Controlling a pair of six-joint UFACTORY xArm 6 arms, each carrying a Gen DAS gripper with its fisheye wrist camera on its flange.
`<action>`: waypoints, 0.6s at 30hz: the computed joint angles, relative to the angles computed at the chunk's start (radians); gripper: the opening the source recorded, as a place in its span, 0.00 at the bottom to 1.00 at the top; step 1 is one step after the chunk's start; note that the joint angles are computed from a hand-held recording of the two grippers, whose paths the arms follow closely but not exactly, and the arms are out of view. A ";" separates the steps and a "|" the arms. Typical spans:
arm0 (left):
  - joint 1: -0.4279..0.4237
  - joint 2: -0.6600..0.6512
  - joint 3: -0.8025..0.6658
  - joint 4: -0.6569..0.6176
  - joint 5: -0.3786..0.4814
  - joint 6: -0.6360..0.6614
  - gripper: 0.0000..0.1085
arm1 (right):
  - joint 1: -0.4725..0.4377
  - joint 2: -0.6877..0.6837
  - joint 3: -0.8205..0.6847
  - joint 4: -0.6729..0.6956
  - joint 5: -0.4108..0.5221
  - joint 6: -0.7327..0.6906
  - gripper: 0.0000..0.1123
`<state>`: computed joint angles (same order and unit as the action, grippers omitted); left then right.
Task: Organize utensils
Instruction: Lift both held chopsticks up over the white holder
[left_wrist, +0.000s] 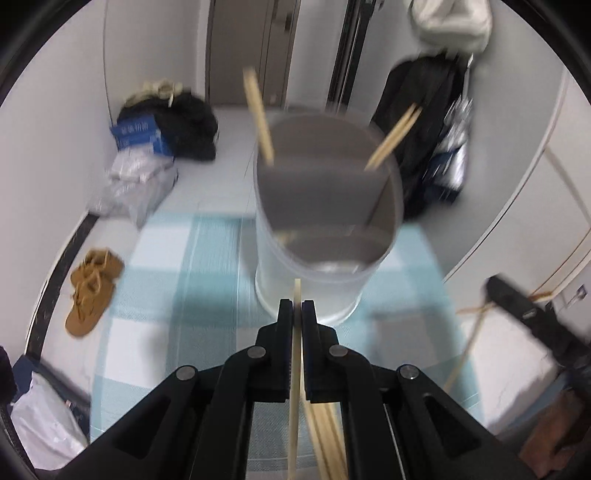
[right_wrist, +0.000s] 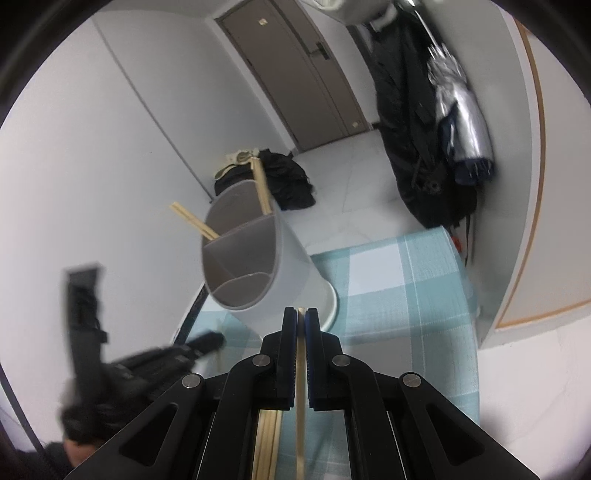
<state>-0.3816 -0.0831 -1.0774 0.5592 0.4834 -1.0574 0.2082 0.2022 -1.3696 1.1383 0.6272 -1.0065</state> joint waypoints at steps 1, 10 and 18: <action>-0.008 -0.012 0.007 0.027 -0.015 -0.031 0.01 | 0.007 -0.020 0.019 0.028 -0.015 -0.042 0.03; -0.006 -0.076 0.066 0.111 -0.085 -0.053 0.01 | 0.057 -0.150 0.134 0.269 -0.099 -0.376 0.03; -0.035 -0.127 0.072 0.097 -0.041 -0.042 0.00 | 0.077 -0.177 0.174 0.285 -0.133 -0.395 0.03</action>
<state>-0.4170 -0.2106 -1.0058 0.6565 0.4426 -1.0995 0.2851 0.0249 -1.1954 1.4229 0.4941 -1.4016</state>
